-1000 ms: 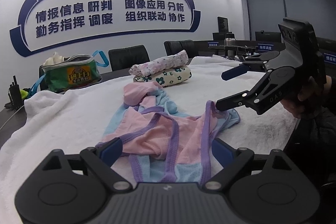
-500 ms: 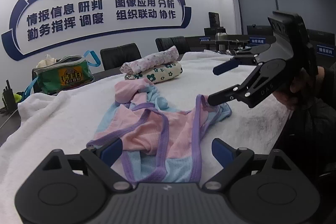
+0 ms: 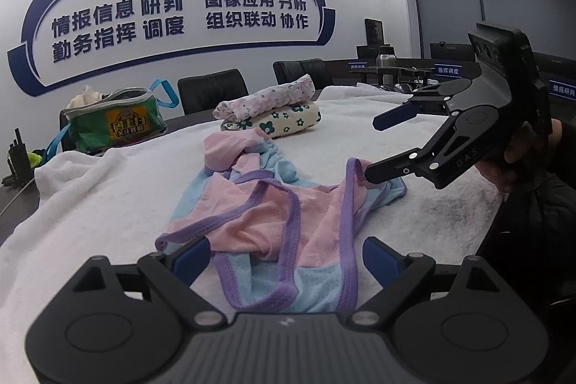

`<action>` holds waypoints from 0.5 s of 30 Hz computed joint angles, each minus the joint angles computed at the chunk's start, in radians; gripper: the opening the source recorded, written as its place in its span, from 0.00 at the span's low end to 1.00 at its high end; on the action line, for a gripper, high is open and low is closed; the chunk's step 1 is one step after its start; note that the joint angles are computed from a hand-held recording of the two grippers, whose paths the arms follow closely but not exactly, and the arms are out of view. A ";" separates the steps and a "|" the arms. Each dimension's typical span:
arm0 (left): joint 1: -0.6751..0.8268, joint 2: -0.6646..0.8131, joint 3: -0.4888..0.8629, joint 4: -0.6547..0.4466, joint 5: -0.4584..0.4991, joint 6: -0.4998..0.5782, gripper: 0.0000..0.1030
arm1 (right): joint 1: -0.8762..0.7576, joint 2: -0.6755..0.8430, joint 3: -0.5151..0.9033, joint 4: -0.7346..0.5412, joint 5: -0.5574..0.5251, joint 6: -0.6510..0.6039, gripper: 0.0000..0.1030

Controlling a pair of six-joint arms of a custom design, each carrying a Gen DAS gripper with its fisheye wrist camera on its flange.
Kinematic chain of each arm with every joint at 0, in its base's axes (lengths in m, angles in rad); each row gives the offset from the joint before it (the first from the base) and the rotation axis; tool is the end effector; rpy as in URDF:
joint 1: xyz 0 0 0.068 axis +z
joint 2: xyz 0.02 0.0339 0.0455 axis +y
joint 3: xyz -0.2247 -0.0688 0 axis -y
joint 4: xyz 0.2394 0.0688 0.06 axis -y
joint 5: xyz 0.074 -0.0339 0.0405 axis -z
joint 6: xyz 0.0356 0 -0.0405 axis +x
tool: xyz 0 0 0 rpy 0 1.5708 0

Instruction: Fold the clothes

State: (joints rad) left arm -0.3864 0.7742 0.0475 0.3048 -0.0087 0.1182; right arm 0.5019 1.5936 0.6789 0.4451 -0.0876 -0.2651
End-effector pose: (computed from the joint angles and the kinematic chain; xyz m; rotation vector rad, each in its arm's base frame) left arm 0.1651 -0.0668 0.1115 0.4929 1.9346 -0.1642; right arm 0.2758 0.1549 0.1355 -0.8166 1.8768 0.2374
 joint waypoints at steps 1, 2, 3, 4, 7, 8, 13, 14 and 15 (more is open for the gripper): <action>0.000 0.002 0.000 0.000 -0.001 0.000 0.88 | 0.000 0.003 0.002 0.000 -0.001 -0.001 0.96; -0.001 0.004 0.000 0.001 -0.002 0.000 0.88 | 0.001 0.005 0.003 0.000 -0.001 -0.001 0.96; -0.001 0.005 0.000 0.001 -0.002 -0.001 0.88 | 0.001 0.007 0.004 0.000 -0.002 -0.002 0.96; -0.001 0.005 0.000 0.001 -0.002 -0.001 0.88 | 0.001 0.009 0.005 -0.001 -0.003 -0.003 0.96; -0.002 -0.002 0.000 -0.003 -0.002 -0.001 0.88 | 0.002 0.011 0.007 -0.003 -0.004 -0.007 0.97; -0.002 -0.005 0.000 -0.005 -0.002 -0.002 0.88 | 0.001 0.011 0.007 -0.003 -0.005 -0.007 0.97; -0.006 -0.016 -0.001 -0.015 -0.002 -0.001 0.88 | 0.001 0.012 0.009 -0.006 -0.005 -0.007 0.97; -0.006 -0.016 -0.001 -0.015 -0.002 -0.001 0.88 | 0.001 0.012 0.008 -0.007 -0.005 -0.008 0.97; -0.006 -0.016 -0.001 -0.016 -0.003 0.001 0.88 | 0.002 0.012 0.008 -0.007 -0.004 -0.009 0.97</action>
